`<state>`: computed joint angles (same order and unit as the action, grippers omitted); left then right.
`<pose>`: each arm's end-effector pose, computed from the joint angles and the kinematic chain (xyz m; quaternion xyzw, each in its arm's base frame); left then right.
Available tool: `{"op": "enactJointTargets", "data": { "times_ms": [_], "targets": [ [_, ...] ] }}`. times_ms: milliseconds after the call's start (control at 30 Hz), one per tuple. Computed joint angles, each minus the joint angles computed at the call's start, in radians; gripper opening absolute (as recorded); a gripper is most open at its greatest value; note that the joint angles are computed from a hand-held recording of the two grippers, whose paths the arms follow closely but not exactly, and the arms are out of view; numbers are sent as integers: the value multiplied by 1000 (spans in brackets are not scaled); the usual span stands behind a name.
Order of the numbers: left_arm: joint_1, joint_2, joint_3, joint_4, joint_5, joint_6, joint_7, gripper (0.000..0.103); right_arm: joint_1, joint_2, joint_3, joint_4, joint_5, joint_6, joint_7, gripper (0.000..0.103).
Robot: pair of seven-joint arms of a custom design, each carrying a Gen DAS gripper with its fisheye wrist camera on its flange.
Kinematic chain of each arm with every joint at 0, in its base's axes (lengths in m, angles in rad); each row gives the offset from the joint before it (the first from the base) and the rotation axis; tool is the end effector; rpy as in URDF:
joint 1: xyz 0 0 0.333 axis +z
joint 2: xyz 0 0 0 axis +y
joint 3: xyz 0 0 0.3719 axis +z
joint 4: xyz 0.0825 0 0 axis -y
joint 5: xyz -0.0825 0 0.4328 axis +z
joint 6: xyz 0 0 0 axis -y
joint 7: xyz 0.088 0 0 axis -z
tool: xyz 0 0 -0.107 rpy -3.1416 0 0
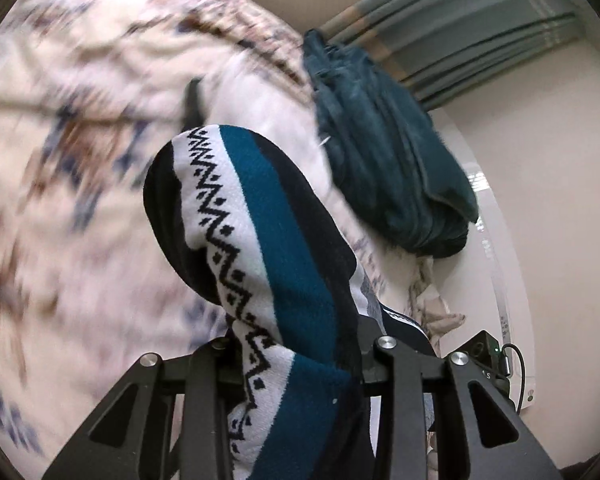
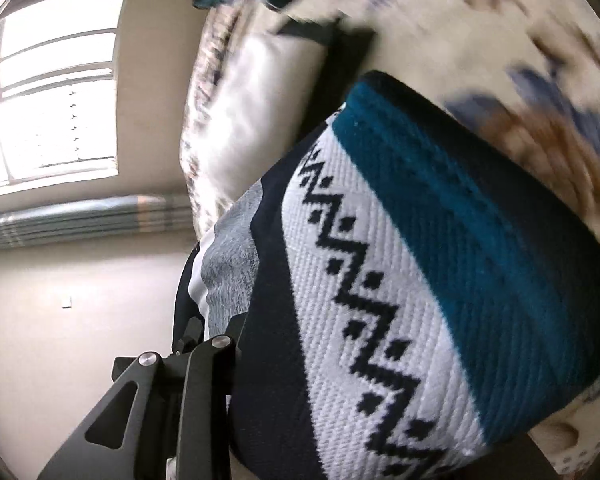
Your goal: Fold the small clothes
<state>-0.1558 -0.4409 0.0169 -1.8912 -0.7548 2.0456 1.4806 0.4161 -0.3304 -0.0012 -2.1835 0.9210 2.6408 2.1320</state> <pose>0.4574 -0.0992 0.8143 0.6593 -0.5977 0.4407 0.1177 0.4944 0.1952 0.6473 -0.3301 0.8079 0.2309 0.4302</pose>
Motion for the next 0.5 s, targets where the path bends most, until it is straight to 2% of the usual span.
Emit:
{"op": "enactJointTargets", "data": {
  "times_ms": [67,200,400,500],
  "targets": [
    [-3,77,7,80,-6,10,28,30,-8,39,-18,60,1,5,-28,32],
    [25,288,-6,299,-38,23,70,30,-48,209,-41,266,34,1,-124,32],
    [105,537,-57,562,-58,20,103,30,-143,458,0,544,96,-4,-247,32],
    [138,634,-83,623,-5,-15,71,31,-177,589,30,666,50,-8,-259,32]
  ]
}}
